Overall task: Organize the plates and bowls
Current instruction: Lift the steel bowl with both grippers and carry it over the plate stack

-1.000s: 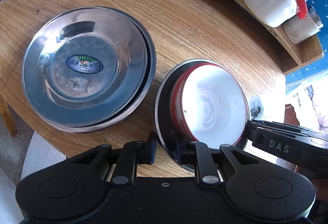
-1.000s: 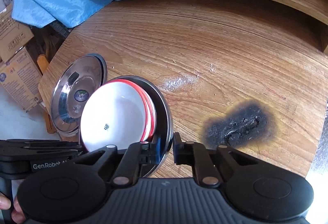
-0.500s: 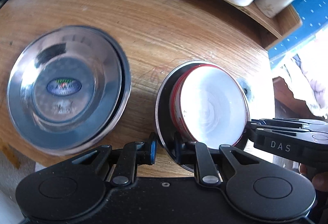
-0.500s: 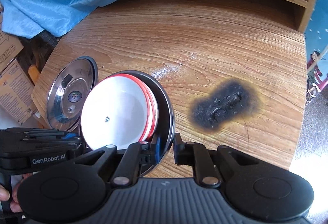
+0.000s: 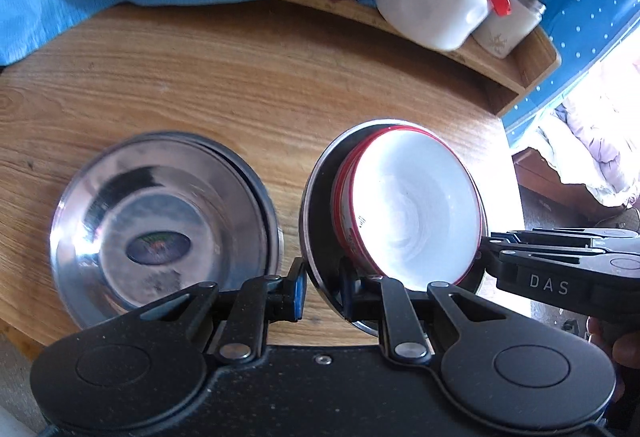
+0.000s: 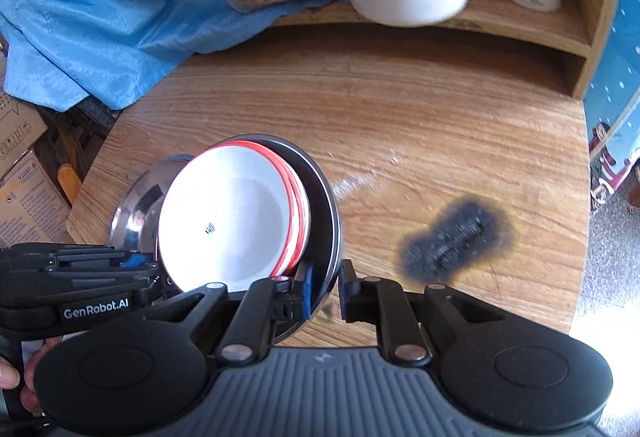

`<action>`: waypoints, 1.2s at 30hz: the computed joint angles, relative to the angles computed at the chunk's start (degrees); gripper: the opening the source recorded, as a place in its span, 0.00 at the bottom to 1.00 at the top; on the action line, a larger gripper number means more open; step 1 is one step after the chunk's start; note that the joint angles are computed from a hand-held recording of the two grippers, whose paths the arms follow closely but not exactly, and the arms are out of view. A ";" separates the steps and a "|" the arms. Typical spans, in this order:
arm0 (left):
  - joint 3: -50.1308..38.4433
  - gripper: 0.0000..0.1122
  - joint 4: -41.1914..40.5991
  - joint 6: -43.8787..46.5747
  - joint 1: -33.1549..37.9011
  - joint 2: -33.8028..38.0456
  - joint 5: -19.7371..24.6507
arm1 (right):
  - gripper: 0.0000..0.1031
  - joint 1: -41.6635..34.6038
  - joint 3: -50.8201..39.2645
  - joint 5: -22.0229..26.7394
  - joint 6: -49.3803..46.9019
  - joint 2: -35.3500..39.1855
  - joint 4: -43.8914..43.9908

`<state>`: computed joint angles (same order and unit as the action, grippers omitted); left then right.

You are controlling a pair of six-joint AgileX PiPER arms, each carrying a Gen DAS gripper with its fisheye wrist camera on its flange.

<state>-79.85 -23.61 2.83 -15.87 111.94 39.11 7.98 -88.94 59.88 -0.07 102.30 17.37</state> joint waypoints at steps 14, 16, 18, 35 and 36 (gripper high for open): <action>3.76 0.16 -3.28 7.27 10.06 -3.13 -0.24 | 0.15 8.55 -12.31 0.40 2.53 7.97 -1.33; 4.27 0.16 -3.93 8.62 11.60 -3.38 -0.12 | 0.15 9.47 -14.40 0.88 2.81 9.38 -1.48; 4.47 0.16 -4.23 9.32 12.82 -3.38 -0.11 | 0.15 10.27 -16.61 1.43 3.01 10.98 -1.47; 4.34 0.16 -3.87 10.48 19.51 -1.05 2.01 | 0.15 15.00 -29.76 6.80 4.73 21.29 -1.46; 4.24 0.16 -3.94 10.57 19.74 -0.82 2.19 | 0.15 15.12 -30.27 7.12 4.89 21.68 -1.45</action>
<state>-75.61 -27.54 13.40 3.88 111.12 41.30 23.10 -119.21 67.00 4.82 123.98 15.92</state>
